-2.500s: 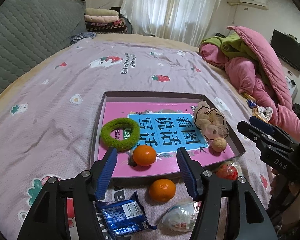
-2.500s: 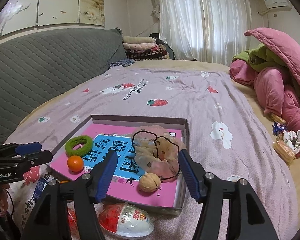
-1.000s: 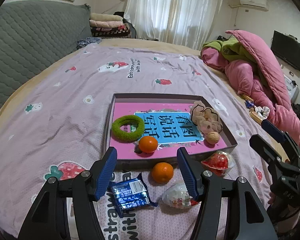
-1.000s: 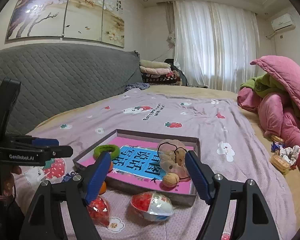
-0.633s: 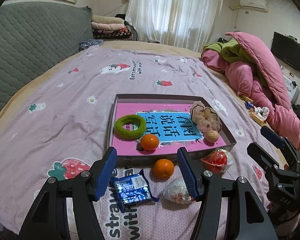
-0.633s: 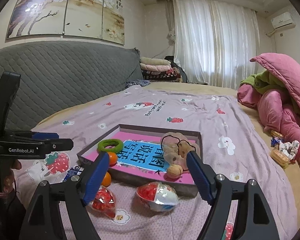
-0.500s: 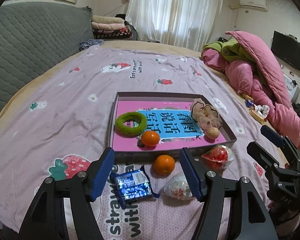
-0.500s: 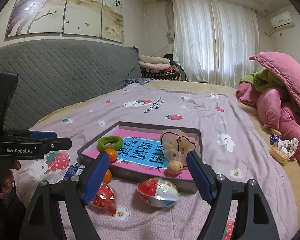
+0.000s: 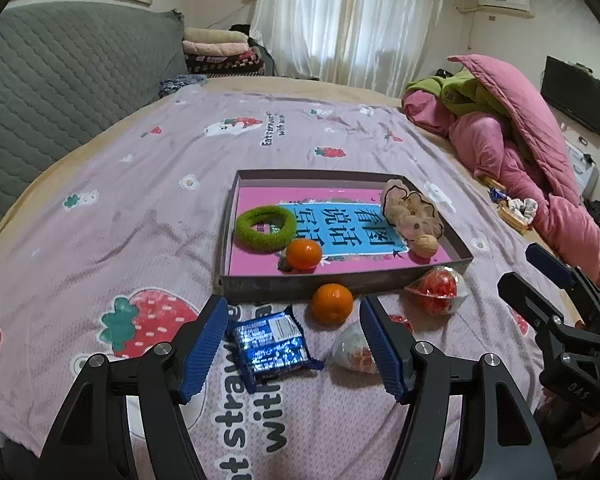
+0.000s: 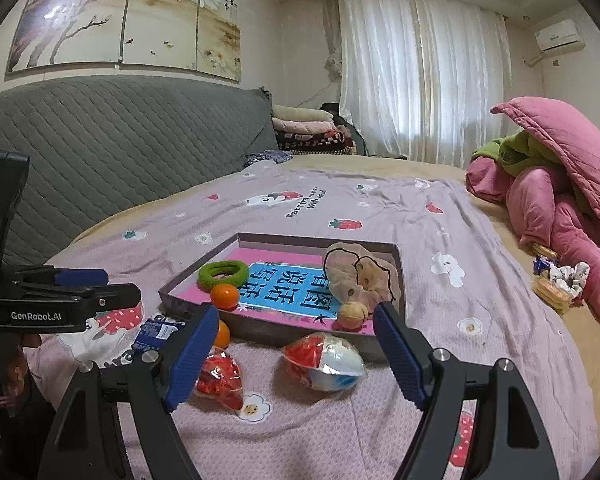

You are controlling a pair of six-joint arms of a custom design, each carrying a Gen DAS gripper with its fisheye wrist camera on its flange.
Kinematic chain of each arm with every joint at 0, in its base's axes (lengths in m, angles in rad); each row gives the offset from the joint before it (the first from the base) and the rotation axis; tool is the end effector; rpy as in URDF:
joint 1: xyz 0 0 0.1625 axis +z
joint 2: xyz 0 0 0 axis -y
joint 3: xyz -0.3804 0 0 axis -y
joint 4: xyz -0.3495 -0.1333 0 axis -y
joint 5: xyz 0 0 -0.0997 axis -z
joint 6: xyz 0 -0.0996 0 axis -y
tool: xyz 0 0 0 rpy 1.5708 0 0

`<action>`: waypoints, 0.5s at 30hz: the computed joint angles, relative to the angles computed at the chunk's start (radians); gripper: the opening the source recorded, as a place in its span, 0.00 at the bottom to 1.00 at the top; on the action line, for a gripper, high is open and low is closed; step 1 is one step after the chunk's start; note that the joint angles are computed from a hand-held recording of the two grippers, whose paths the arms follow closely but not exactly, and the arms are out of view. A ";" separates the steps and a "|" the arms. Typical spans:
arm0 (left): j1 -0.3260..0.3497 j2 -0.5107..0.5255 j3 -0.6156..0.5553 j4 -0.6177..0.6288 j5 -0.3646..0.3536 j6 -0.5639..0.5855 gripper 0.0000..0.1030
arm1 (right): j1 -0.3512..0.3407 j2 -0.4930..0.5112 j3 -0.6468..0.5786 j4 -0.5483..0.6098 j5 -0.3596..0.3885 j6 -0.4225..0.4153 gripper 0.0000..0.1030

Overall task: Organize objects
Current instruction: 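Withdraw both grippers from the tray toward the snack packet and candy bags, then grasp the blue snack packet with the left gripper while the right gripper grasps a red candy bag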

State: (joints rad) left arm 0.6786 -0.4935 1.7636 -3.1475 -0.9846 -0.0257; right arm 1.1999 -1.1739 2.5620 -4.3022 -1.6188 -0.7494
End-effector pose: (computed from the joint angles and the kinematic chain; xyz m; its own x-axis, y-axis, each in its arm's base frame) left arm -0.3166 -0.4973 -0.0401 -0.6717 0.5281 -0.5195 0.7251 0.6122 -0.3153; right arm 0.0002 -0.3541 0.2443 -0.7248 0.1538 0.6716 -0.5628 0.4302 -0.7059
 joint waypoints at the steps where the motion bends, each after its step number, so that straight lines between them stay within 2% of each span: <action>1: 0.001 -0.002 0.005 0.001 0.001 -0.001 0.68 | 0.002 0.001 0.003 -0.002 -0.001 0.002 0.77; 15: -0.005 -0.025 0.052 -0.009 -0.004 -0.009 0.68 | 0.055 0.061 0.017 -0.054 -0.056 -0.003 0.77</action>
